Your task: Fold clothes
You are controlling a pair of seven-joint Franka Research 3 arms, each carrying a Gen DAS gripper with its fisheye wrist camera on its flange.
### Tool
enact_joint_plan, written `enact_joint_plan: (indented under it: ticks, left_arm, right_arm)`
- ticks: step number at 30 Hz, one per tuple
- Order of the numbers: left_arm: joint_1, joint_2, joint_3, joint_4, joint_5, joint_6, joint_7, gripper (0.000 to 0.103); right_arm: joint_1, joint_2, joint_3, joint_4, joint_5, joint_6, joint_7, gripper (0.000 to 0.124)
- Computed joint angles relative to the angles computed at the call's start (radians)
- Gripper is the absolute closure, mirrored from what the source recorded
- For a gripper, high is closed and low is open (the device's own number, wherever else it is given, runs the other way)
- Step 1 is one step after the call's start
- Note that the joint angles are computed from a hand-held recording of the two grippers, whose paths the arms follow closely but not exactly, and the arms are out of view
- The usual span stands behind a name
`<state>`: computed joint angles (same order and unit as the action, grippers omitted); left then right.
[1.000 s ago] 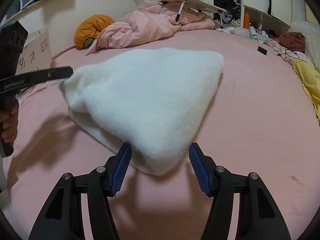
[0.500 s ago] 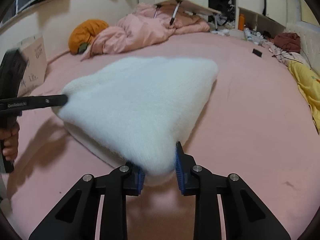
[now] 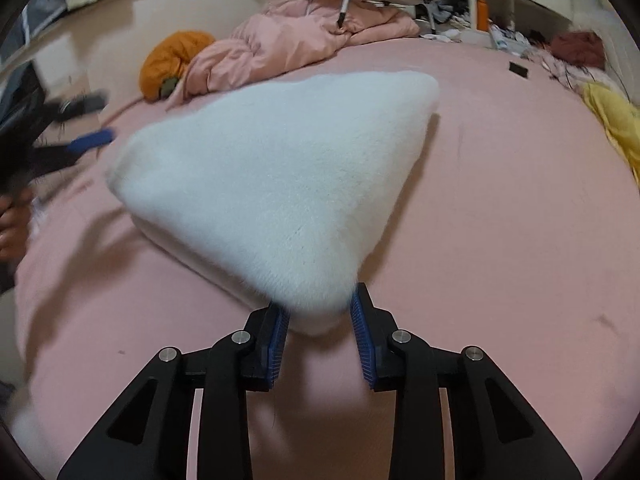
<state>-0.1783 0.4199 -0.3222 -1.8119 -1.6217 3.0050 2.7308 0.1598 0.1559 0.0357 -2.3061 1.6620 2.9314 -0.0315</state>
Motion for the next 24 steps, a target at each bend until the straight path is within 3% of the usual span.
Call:
enact_joint_plan:
  ticks: [2, 4, 7, 9, 11, 14, 15, 18, 19, 21, 22, 24]
  left_arm:
    - [-0.014, 0.08, 0.035, 0.085, 0.227, -0.057, -0.239, 0.04]
    - [-0.016, 0.151, 0.046, 0.17, 0.338, -0.109, -0.331, 0.054]
    - [-0.135, 0.251, 0.193, 0.298, 0.677, -0.177, -0.625, 0.069]
    - [-0.189, 0.303, 0.264, 0.361, 0.824, -0.236, -0.762, 0.072]
    - [-0.203, 0.344, 0.284, 0.413, 0.898, -0.266, -0.835, 0.072]
    - [-0.151, 0.372, 0.218, 0.445, 0.901, -0.275, -0.838, 0.072]
    - [-0.151, 0.371, 0.221, 0.445, 0.917, -0.268, -0.87, 0.072]
    - [-0.121, 0.342, 0.181, 0.382, 0.911, -0.163, -0.892, 0.072]
    - [-0.112, 0.348, 0.177, 0.391, 0.928, -0.184, -0.91, 0.072]
    - [-0.141, 0.364, 0.226, 0.415, 1.034, -0.238, -1.004, 0.071]
    - [-0.132, 0.369, 0.212, 0.419, 1.025, -0.242, -0.996, 0.071]
    - [-0.041, 0.387, 0.086, 0.427, 0.97, -0.24, -0.911, 0.071]
  right_arm:
    - [-0.011, -0.011, -0.005, -0.007, -0.013, -0.033, 0.041, 0.092]
    - [-0.013, -0.004, -0.005, 0.0, -0.023, -0.039, 0.05, 0.092]
    - [-0.006, 0.009, 0.004, 0.013, -0.024, -0.014, 0.033, 0.092]
    - [-0.005, 0.013, 0.005, 0.018, -0.019, -0.016, 0.025, 0.092]
    - [-0.01, 0.017, 0.004, 0.023, -0.009, -0.032, 0.029, 0.092]
    - [-0.016, 0.022, 0.001, 0.025, -0.004, -0.05, 0.035, 0.092]
    - [-0.018, 0.021, 0.0, 0.025, -0.009, -0.058, 0.042, 0.092]
    - [-0.022, 0.021, 0.0, 0.026, -0.019, -0.069, 0.05, 0.092]
    - [-0.024, 0.022, -0.001, 0.026, -0.02, -0.073, 0.049, 0.092]
    - [-0.028, 0.025, -0.001, 0.029, -0.024, -0.084, 0.049, 0.092]
    - [-0.03, 0.026, -0.001, 0.031, -0.023, -0.086, 0.049, 0.092]
    - [-0.03, 0.027, 0.0, 0.03, -0.014, -0.083, 0.042, 0.092]
